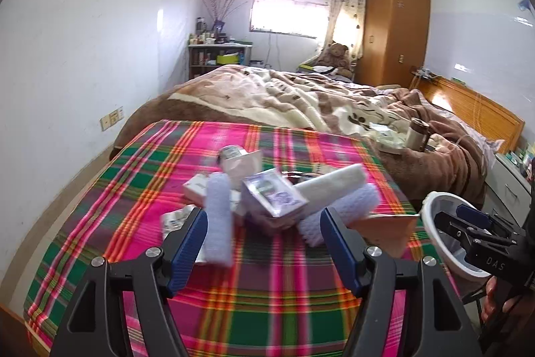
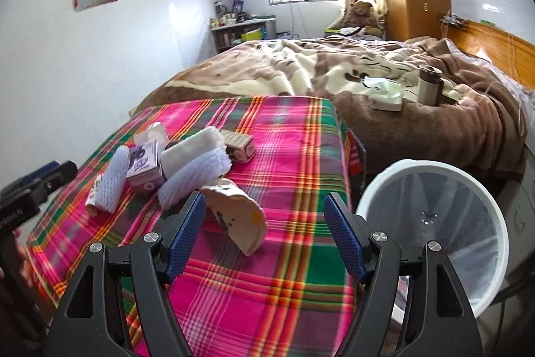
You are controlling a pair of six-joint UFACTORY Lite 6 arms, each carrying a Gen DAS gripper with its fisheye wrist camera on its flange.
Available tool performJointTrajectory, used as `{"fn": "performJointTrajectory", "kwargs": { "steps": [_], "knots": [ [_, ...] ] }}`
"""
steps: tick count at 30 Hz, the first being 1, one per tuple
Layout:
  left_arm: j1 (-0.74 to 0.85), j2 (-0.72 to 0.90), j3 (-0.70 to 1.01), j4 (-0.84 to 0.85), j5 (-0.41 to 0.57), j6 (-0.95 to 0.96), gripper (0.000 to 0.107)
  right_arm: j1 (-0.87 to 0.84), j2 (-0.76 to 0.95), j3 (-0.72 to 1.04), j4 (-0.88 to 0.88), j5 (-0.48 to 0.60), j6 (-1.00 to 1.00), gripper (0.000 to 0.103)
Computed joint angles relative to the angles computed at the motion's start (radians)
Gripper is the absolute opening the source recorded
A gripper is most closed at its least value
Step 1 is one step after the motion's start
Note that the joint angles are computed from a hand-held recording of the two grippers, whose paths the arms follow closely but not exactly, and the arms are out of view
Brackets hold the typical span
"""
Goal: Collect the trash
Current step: 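Move both tools back over the trash on the plaid cloth, then grasp the patterned paper cup with left tool while right tool grasps the white paper bag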
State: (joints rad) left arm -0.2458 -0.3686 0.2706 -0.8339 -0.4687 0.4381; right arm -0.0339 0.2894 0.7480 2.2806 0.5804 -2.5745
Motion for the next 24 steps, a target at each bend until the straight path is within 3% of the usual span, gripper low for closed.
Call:
{"fn": "performJointTrajectory", "kwargs": {
  "steps": [8, 14, 17, 22, 24],
  "knots": [
    [0.322, 0.061, -0.029, 0.511, 0.057, -0.375, 0.070, 0.090, 0.106, 0.114, 0.036, -0.102, -0.016, 0.074],
    [0.425, 0.187, 0.011, 0.642, 0.019, -0.437, 0.070, 0.150, 0.139, 0.140, 0.070, -0.151, -0.038, 0.074],
    [0.463, 0.251, 0.041, 0.714, 0.004, -0.486, 0.070, 0.172, 0.146, 0.146, 0.113, -0.172, -0.057, 0.055],
    [0.512, 0.361, 0.099, 0.806, -0.012, -0.545, 0.070, 0.187, 0.150, 0.148, 0.136, -0.186, -0.041, 0.036],
    [0.521, 0.418, 0.142, 0.818, 0.000, -0.550, 0.070, 0.184, 0.151, 0.152, 0.095, -0.187, 0.002, 0.021]
  ]
}}
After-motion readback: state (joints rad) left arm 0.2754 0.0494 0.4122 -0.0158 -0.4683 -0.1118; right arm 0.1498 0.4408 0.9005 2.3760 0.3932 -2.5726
